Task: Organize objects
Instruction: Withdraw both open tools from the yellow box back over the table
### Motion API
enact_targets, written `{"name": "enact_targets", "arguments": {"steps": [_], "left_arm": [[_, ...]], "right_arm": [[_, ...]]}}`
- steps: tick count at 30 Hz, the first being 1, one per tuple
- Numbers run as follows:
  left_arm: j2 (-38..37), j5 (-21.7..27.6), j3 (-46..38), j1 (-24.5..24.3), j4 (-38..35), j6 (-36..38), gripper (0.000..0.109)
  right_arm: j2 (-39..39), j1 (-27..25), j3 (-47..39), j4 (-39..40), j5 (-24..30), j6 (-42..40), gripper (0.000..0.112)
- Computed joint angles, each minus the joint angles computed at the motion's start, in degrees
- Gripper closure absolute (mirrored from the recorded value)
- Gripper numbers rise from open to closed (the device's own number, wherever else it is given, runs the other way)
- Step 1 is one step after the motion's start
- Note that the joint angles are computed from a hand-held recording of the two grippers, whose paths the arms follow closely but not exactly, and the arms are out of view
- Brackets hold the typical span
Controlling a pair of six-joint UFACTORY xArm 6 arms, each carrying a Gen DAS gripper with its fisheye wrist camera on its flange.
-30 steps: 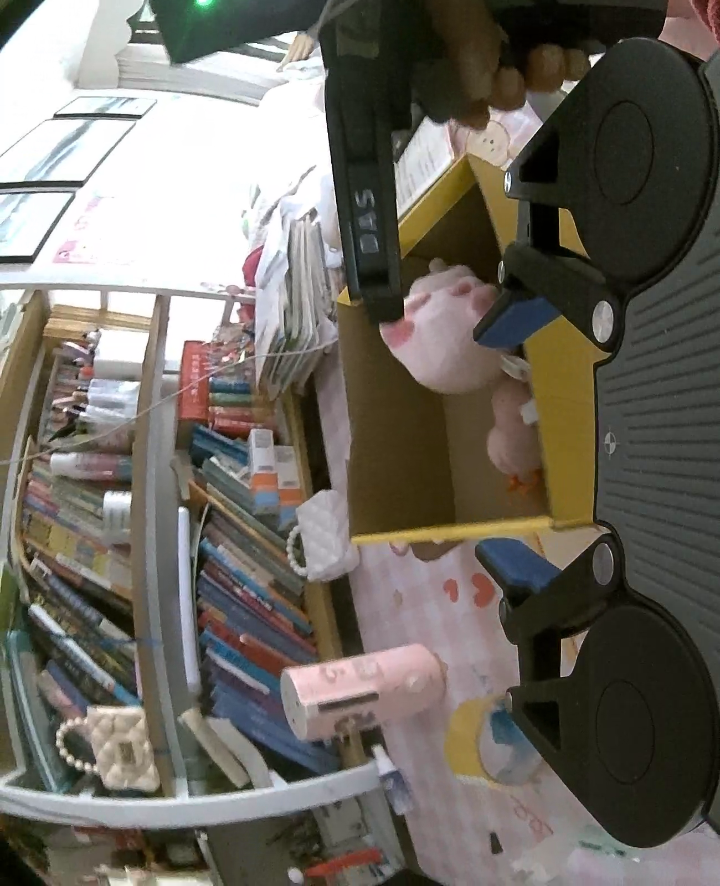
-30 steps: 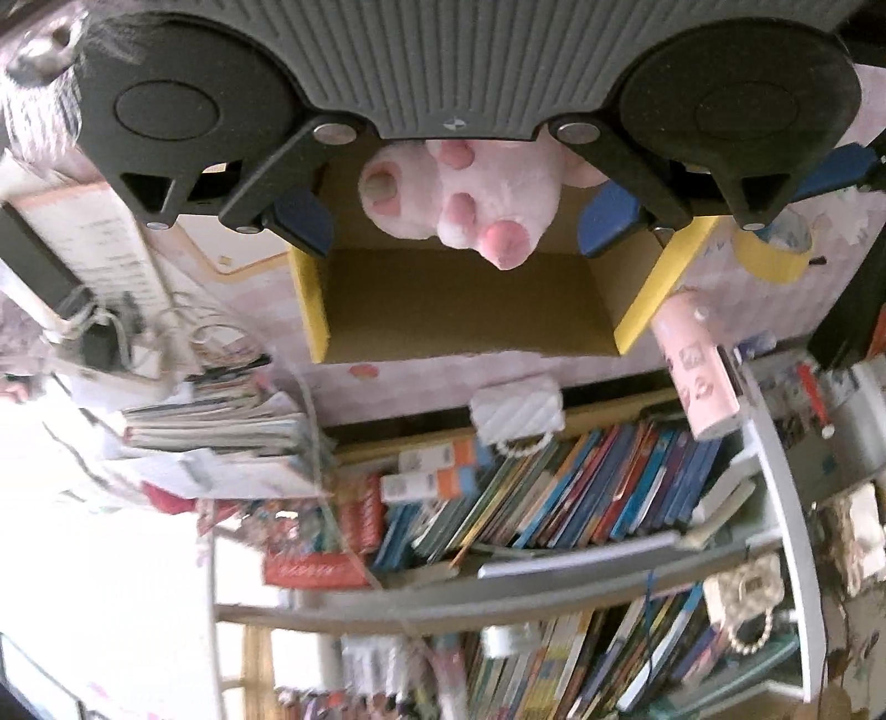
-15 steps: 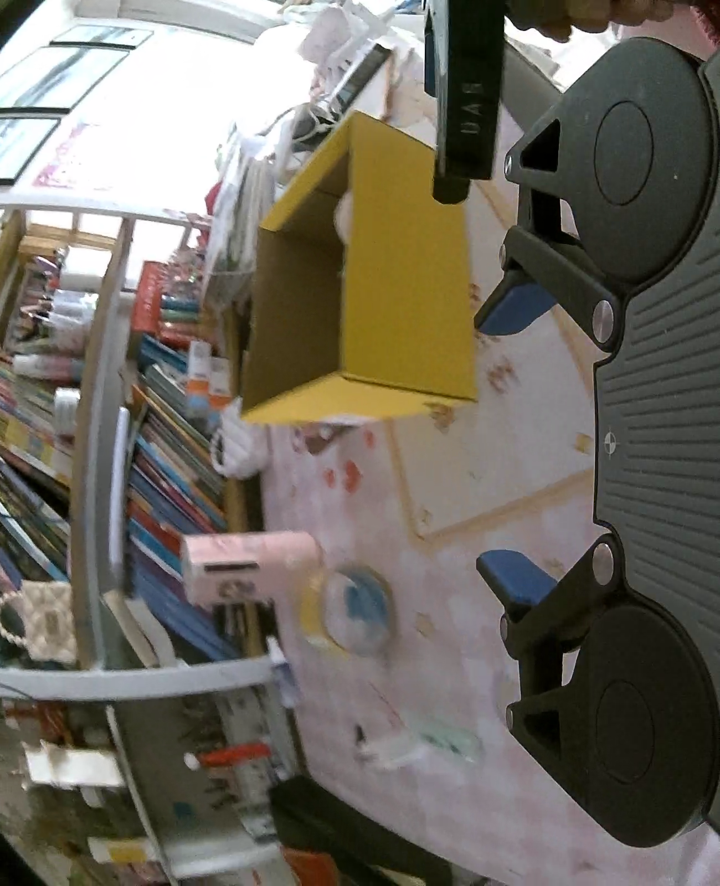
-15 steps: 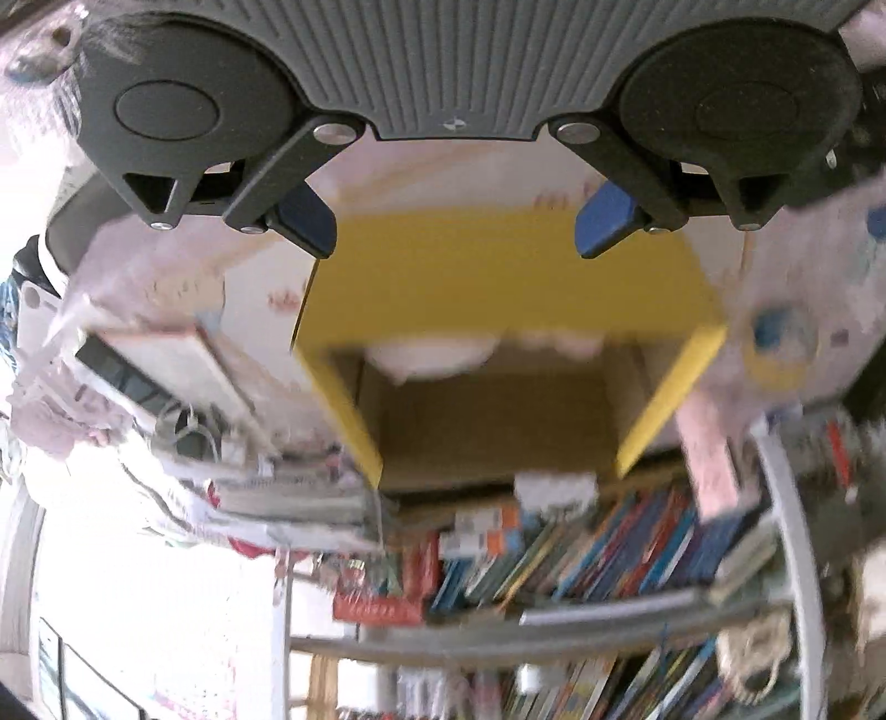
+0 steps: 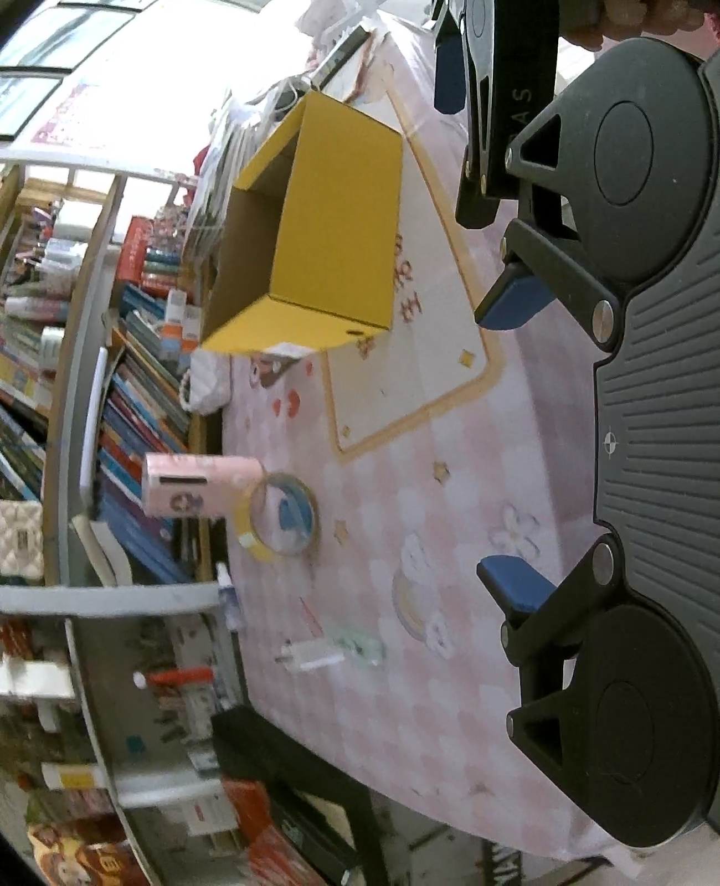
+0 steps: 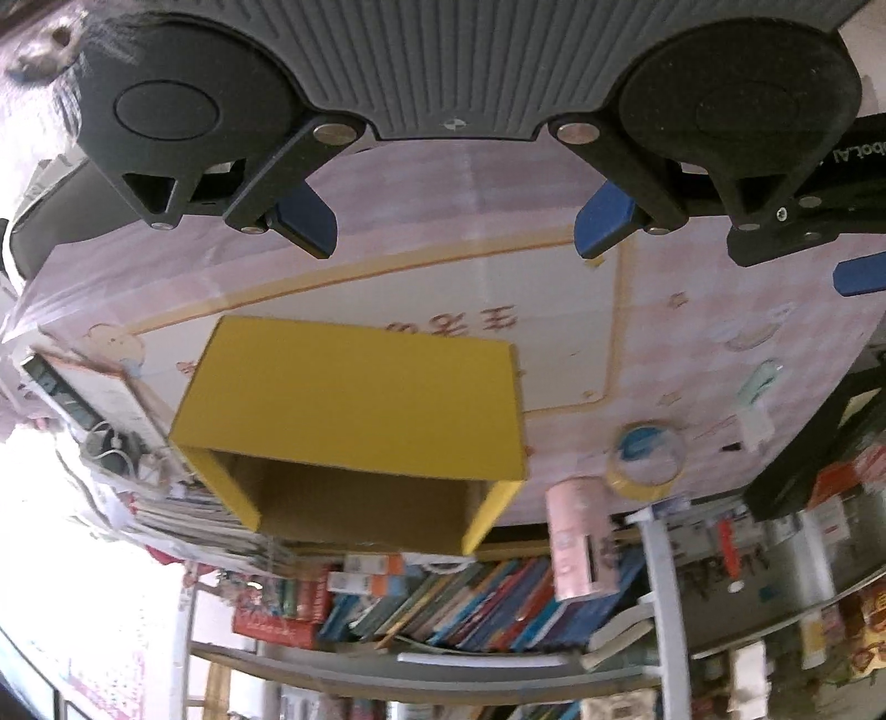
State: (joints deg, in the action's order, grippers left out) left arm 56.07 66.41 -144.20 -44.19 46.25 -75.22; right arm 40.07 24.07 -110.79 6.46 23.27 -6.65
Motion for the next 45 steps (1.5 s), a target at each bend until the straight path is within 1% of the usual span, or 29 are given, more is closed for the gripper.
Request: {"name": "enact_targets", "arguments": {"steps": [3, 7, 11, 17, 24, 35, 40, 45], "left_arm": [[-5.6, -1.0, 9.1, -0.3, 1.1, -3.5, 0.018], [-10.4, -1.0, 16.4, -0.7, 2.2, -6.8, 0.017], [-14.7, -0.4, 22.8, -1.3, 4.2, -10.2, 0.017], [-19.9, 0.7, 30.1, -1.9, 6.2, -14.5, 0.017], [-23.6, 0.9, 35.4, -1.9, 7.4, -16.9, 0.017], [-27.9, -1.3, 41.8, -1.3, 9.2, -19.9, 0.017], [-28.5, -2.4, 43.1, -0.7, 9.0, -20.2, 0.017], [-28.5, -3.1, 43.5, 0.2, 9.1, -20.4, 0.017]], "right_arm": [[-1.0, 0.7, 1.6, 1.9, 0.1, -1.3, 0.019], [-2.1, 2.0, 3.2, 3.3, 0.0, -2.7, 0.019], [-3.3, 3.4, 4.9, 7.3, -1.2, -7.3, 0.02], [-4.1, 5.2, 5.7, 11.6, -2.1, -12.3, 0.024], [-3.9, 6.8, 5.2, 13.0, -2.7, -14.1, 0.025], [-3.3, 8.1, 4.0, 9.7, -3.5, -11.1, 0.025], [-2.7, 8.4, 3.2, 8.6, -3.3, -10.1, 0.025], [-0.3, 8.6, -0.6, 7.8, -1.7, -9.5, 0.025]]}}
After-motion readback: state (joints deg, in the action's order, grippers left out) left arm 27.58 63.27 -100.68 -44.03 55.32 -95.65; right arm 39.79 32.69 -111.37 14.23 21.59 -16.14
